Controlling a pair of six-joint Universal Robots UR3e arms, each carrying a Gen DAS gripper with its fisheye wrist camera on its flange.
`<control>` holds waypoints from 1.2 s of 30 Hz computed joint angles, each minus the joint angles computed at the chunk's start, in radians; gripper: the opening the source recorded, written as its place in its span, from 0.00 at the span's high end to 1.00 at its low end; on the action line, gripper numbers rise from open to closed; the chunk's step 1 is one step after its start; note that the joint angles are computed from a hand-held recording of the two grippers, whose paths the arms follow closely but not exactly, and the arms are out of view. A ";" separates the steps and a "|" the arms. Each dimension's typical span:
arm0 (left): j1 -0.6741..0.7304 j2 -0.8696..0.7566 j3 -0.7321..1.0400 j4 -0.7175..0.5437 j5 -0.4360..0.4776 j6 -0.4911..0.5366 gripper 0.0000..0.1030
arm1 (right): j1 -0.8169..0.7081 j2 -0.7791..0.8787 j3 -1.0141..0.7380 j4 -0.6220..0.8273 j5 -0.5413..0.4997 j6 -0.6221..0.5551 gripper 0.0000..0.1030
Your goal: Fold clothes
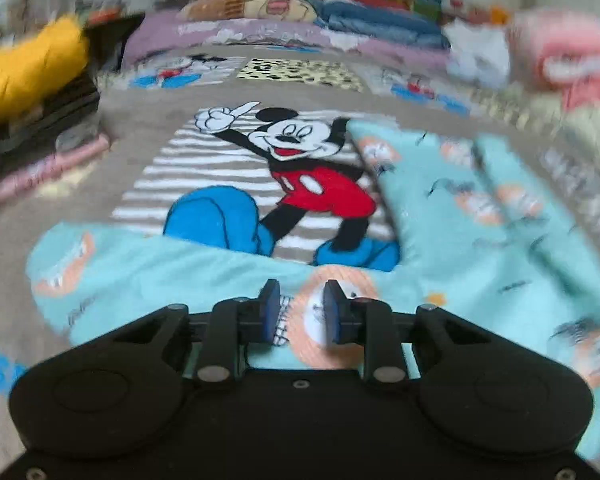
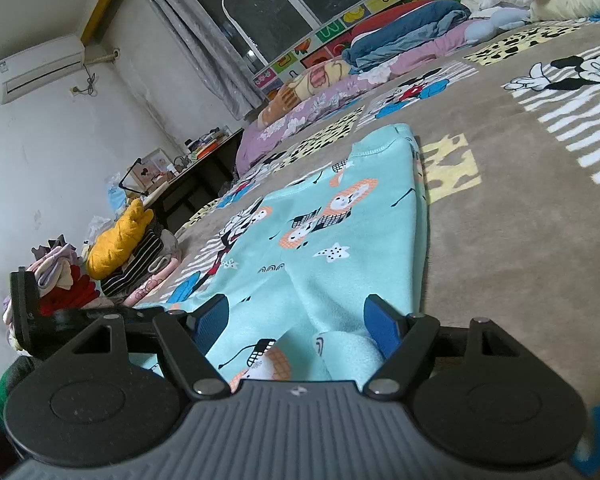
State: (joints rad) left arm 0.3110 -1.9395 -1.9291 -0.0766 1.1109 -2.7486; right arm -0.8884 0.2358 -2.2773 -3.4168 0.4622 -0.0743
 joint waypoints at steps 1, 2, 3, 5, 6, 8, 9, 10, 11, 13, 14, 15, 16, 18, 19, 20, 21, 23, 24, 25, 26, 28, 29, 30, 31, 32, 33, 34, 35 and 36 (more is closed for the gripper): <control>0.003 -0.027 0.041 -0.007 0.013 -0.047 0.73 | 0.000 0.000 -0.001 0.001 0.000 -0.001 0.28; 0.016 -0.051 0.088 -0.028 0.016 -0.107 0.75 | 0.000 -0.001 -0.002 0.001 0.001 -0.001 0.28; 0.028 -0.075 0.138 -0.051 0.019 -0.167 0.75 | -0.001 0.000 -0.003 0.002 -0.001 -0.002 0.28; 0.057 -0.108 0.213 -0.089 0.040 -0.214 0.76 | -0.008 0.008 -0.005 0.006 -0.008 -0.008 0.28; 0.072 -0.119 0.240 -0.107 0.054 -0.228 0.76 | -0.009 0.011 -0.002 0.003 -0.010 -0.009 0.28; 0.100 -0.145 0.301 -0.145 0.084 -0.258 0.76 | -0.005 0.015 0.004 -0.010 -0.008 -0.004 0.28; 0.114 -0.142 0.303 -0.143 0.098 -0.269 0.76 | -0.003 0.016 0.007 -0.015 -0.007 -0.001 0.28; 0.128 -0.132 0.293 -0.132 0.112 -0.278 0.76 | -0.002 0.017 0.009 -0.018 -0.007 0.000 0.28; 0.142 -0.122 0.283 -0.121 0.126 -0.287 0.76 | -0.002 0.017 0.010 -0.018 -0.007 0.000 0.28; 0.161 -0.074 0.221 -0.094 0.126 -0.290 0.76 | -0.003 0.018 0.012 -0.019 -0.007 -0.001 0.28; 0.168 -0.044 0.181 -0.082 0.118 -0.288 0.76 | -0.003 0.018 0.013 -0.019 -0.007 -0.002 0.28; 0.171 -0.020 0.146 -0.070 0.105 -0.284 0.76 | -0.002 0.017 0.012 -0.020 -0.006 -0.002 0.28; 0.175 0.005 0.100 -0.053 0.077 -0.270 0.76 | -0.001 0.016 0.012 -0.021 -0.004 0.000 0.28; 0.168 0.042 0.039 -0.075 0.013 -0.208 0.75 | -0.001 0.016 0.010 -0.021 -0.004 0.002 0.28; 0.157 0.059 0.015 -0.100 -0.007 -0.174 0.75 | -0.001 0.017 0.009 -0.022 -0.004 0.002 0.28; 0.138 0.067 -0.003 -0.097 0.016 -0.159 0.73 | -0.002 0.018 0.008 -0.021 -0.005 0.002 0.28; 0.114 0.070 -0.018 -0.081 0.059 -0.153 0.71 | -0.004 0.017 0.006 -0.018 -0.007 0.001 0.28; 0.039 0.050 -0.011 -0.015 0.274 -0.202 0.72 | -0.013 0.021 0.005 -0.009 -0.014 -0.009 0.28; 0.026 0.056 -0.016 0.001 0.318 -0.221 0.74 | -0.018 0.022 0.003 -0.003 -0.018 -0.015 0.28; 0.026 0.071 -0.028 0.009 0.327 -0.236 0.75 | -0.020 0.020 0.003 -0.001 -0.018 -0.014 0.28; 0.043 0.106 -0.059 0.011 0.280 -0.236 0.75 | -0.019 0.016 0.003 -0.001 -0.016 -0.013 0.28; 0.059 0.199 -0.146 0.003 0.184 -0.196 0.75 | -0.010 0.007 0.007 -0.010 -0.005 -0.002 0.28; 0.063 0.249 -0.195 -0.003 0.138 -0.172 0.75 | -0.007 0.004 0.008 -0.013 -0.002 0.001 0.28; 0.072 0.300 -0.249 -0.012 0.069 -0.148 0.75 | -0.006 0.004 0.009 -0.013 -0.001 0.001 0.28; 0.082 0.351 -0.302 -0.027 -0.008 -0.121 0.75 | -0.006 0.003 0.009 -0.014 0.000 0.001 0.28; 0.087 0.389 -0.347 -0.049 -0.070 -0.086 0.75 | -0.008 0.000 0.007 -0.011 -0.001 0.001 0.28; 0.089 0.422 -0.387 -0.076 -0.123 -0.045 0.75 | -0.013 -0.003 0.003 -0.001 -0.005 -0.004 0.28; 0.076 0.432 -0.415 -0.082 -0.143 -0.012 0.75 | -0.019 -0.006 -0.002 0.009 -0.008 -0.010 0.28; 0.054 0.432 -0.438 -0.077 -0.146 0.018 0.75 | -0.028 -0.009 -0.008 0.026 -0.015 -0.020 0.28; 0.032 0.423 -0.462 -0.043 -0.124 0.029 0.75 | -0.040 -0.013 -0.017 0.051 -0.023 -0.038 0.28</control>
State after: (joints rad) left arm 0.3434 -1.5164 -2.3916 -0.1195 0.9871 -2.7199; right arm -0.9288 0.2232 -2.2940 -3.3659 0.4389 -0.1119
